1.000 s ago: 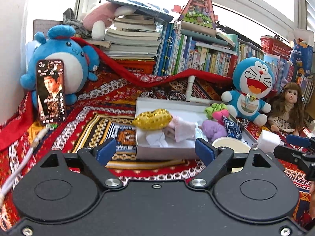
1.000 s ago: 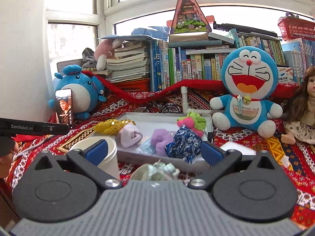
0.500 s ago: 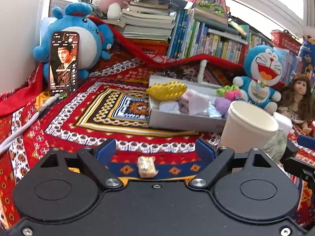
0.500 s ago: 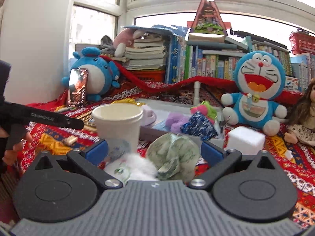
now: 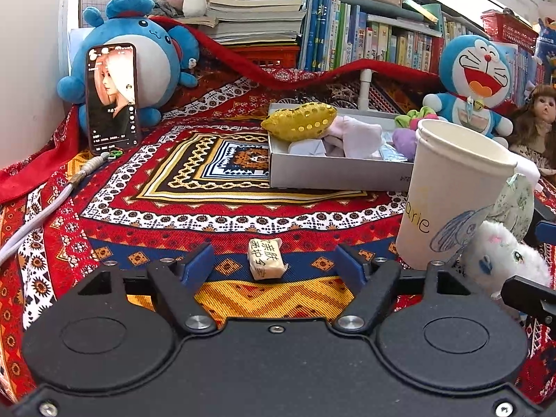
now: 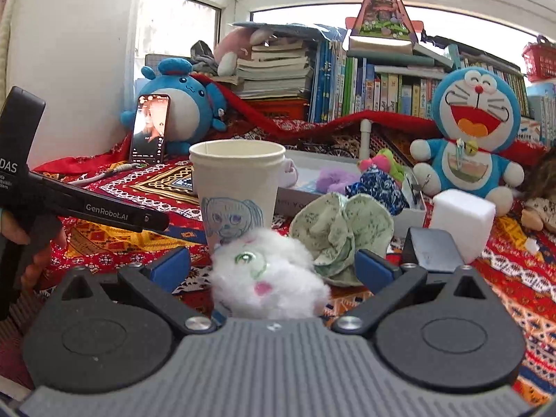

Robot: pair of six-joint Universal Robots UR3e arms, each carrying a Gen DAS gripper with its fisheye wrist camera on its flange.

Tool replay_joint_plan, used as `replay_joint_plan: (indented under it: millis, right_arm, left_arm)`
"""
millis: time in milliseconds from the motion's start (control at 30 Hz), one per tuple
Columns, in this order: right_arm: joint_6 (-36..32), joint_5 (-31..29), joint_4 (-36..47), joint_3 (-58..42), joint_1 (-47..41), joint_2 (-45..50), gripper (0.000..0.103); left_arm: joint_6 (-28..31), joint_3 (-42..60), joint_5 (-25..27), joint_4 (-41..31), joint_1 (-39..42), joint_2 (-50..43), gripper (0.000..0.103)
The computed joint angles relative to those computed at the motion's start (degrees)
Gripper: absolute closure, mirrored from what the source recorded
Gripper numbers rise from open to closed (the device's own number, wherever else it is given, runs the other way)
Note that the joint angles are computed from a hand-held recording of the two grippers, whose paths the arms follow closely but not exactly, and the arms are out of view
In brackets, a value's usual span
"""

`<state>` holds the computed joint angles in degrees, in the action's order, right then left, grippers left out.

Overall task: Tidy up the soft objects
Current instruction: 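Close the left gripper on the beige block while the right gripper grasps the white fluffy plush, then carry the beige block and white fluffy plush with both grippers over the white tray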

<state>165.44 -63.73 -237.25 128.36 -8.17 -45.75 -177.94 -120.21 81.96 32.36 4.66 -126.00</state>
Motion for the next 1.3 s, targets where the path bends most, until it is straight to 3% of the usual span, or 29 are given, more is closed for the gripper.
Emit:
replay_joint_plan:
  millis: [167, 567, 800, 1100, 1167, 1300]
  right_arm:
    - [1.0, -4.3, 0.1, -1.2, 1.8, 1.0, 0.000]
    - [1.5, -6.3, 6.8, -2.5, 2.9, -1.6, 0.000]
    - [2.2, -5.1, 6.8, -2.1, 2.4, -1.6, 0.004]
    - [2.3, -3.4, 6.1, -1.3, 2.2, -1.6, 0.022]
    - [2.2, -3.6, 5.9, -1.2, 2.5, -1.6, 0.030]
    - [2.3, -3.4, 5.2, -0.7, 2.3, -1.7, 0.034]
  left_arm:
    - [0.4, 0.9, 1.5, 0.3, -0.8, -1.1, 0.032]
    - [0.0, 1.9, 2.6, 0.0, -1.2, -1.8, 0.033]
    - [-0.1, 1.5, 2.4, -0.7, -1.0, -0.9, 0.053]
    - [-0.4, 1.1, 3.3, -0.5, -1.7, -0.4, 0.082]
    - [-1.1, 1.4, 4.7, -0.1, -2.2, -0.8, 0.085]
    - [-0.7, 1.6, 5.6, 0.5, -2.9, -1.2, 0.085]
